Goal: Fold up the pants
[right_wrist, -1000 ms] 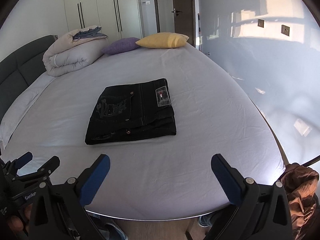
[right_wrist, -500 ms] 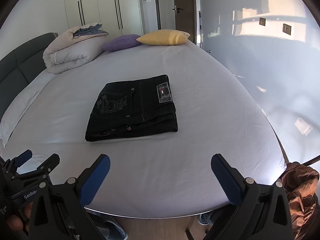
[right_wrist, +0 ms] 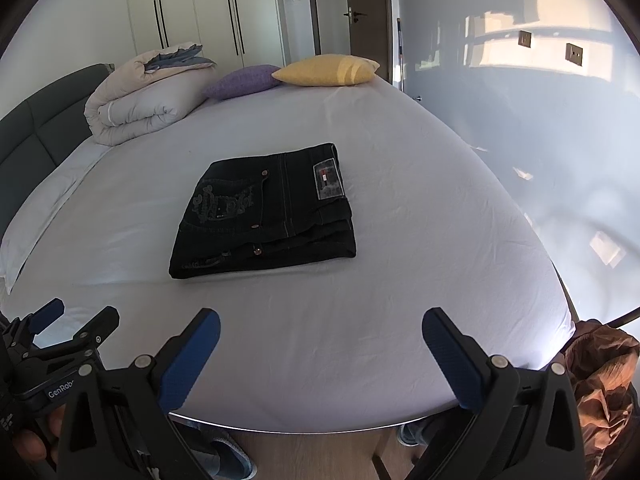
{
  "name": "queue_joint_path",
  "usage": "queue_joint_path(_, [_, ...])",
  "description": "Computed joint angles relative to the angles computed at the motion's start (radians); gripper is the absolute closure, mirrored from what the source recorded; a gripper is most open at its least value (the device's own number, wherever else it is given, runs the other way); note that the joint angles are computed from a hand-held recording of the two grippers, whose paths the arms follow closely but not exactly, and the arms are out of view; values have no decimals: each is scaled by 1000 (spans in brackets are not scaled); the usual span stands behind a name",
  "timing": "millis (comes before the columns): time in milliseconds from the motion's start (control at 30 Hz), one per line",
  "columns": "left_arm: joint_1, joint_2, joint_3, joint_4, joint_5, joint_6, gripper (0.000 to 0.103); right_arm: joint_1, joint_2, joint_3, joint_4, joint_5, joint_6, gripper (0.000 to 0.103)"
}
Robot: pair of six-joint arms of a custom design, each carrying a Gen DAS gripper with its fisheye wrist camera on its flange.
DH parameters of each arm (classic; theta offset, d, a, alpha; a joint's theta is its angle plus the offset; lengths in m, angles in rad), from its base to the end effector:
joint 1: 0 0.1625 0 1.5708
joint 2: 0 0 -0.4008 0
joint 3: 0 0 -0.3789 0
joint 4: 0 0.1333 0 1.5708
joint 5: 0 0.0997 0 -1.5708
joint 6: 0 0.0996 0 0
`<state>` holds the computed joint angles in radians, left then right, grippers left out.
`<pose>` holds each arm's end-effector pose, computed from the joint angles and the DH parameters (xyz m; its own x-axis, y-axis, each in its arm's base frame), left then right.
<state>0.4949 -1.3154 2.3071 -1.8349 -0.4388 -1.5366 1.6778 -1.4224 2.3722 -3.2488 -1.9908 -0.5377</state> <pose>-0.2062 -0.3652 0.1353 -0.6456 -0.3319 -0.6878 0.3503 0.6716 -0.6529 0.1364 -0.4024 0.2492 -0.7638 -0.2321 0.6023 -0.5483 0.7256 -0.4157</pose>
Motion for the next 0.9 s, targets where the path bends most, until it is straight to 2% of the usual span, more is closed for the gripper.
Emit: queue_joint_path(900, [0, 2, 4, -5, -2, 3, 0, -9, -2, 7, 1, 2, -3, 0])
